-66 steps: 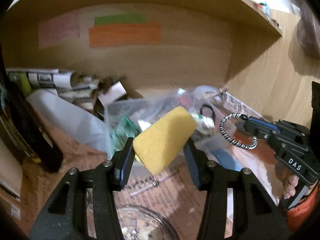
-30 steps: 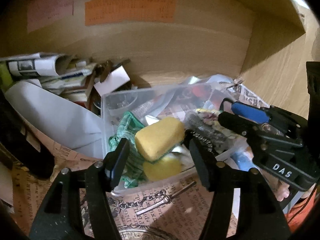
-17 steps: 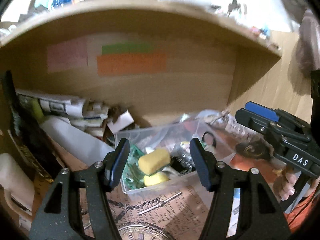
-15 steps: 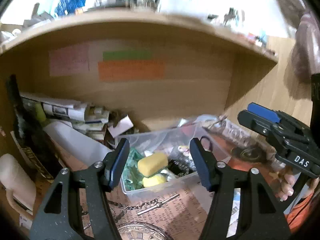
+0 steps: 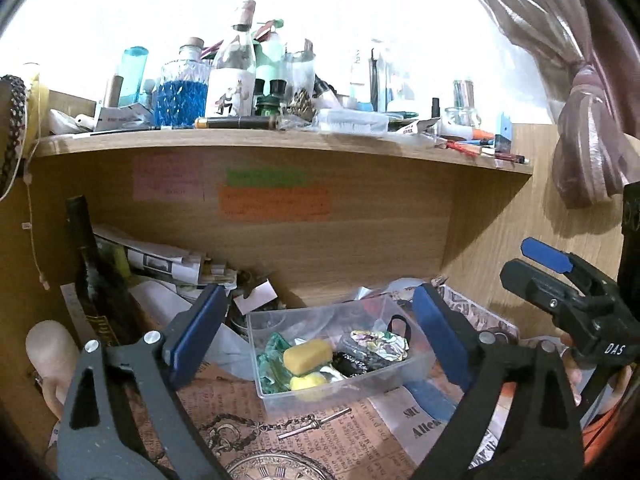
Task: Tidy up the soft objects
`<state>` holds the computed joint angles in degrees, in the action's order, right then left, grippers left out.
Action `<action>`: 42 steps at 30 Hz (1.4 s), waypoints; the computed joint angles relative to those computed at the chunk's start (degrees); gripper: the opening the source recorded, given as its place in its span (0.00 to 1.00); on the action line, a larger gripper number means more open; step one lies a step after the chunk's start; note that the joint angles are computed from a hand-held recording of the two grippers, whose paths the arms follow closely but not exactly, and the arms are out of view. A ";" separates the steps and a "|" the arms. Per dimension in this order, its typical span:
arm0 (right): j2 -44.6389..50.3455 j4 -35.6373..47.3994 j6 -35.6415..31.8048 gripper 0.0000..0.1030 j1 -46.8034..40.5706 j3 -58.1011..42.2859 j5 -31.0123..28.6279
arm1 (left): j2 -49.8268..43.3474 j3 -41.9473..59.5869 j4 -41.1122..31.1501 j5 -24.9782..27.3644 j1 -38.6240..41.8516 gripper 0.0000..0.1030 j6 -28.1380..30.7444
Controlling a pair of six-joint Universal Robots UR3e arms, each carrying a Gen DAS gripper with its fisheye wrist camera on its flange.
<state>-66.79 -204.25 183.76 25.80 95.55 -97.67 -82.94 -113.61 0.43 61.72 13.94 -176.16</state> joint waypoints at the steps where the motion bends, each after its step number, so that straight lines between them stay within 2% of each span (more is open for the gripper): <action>1: -0.27 -0.49 0.01 0.99 0.18 0.66 -0.26 | 0.37 -0.15 -0.08 0.44 -0.27 0.95 -0.23; 25: -1.53 -2.56 0.97 1.00 0.56 4.44 -1.56 | 1.56 -2.89 1.54 3.08 -2.20 0.99 0.13; 42: -1.64 -2.74 1.03 1.00 0.62 4.68 -1.21 | 1.89 -3.31 1.42 1.32 -0.96 0.99 0.76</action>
<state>-68.43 -206.99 184.79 26.42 100.23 -98.88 -81.04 -116.92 1.85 63.04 12.99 -175.40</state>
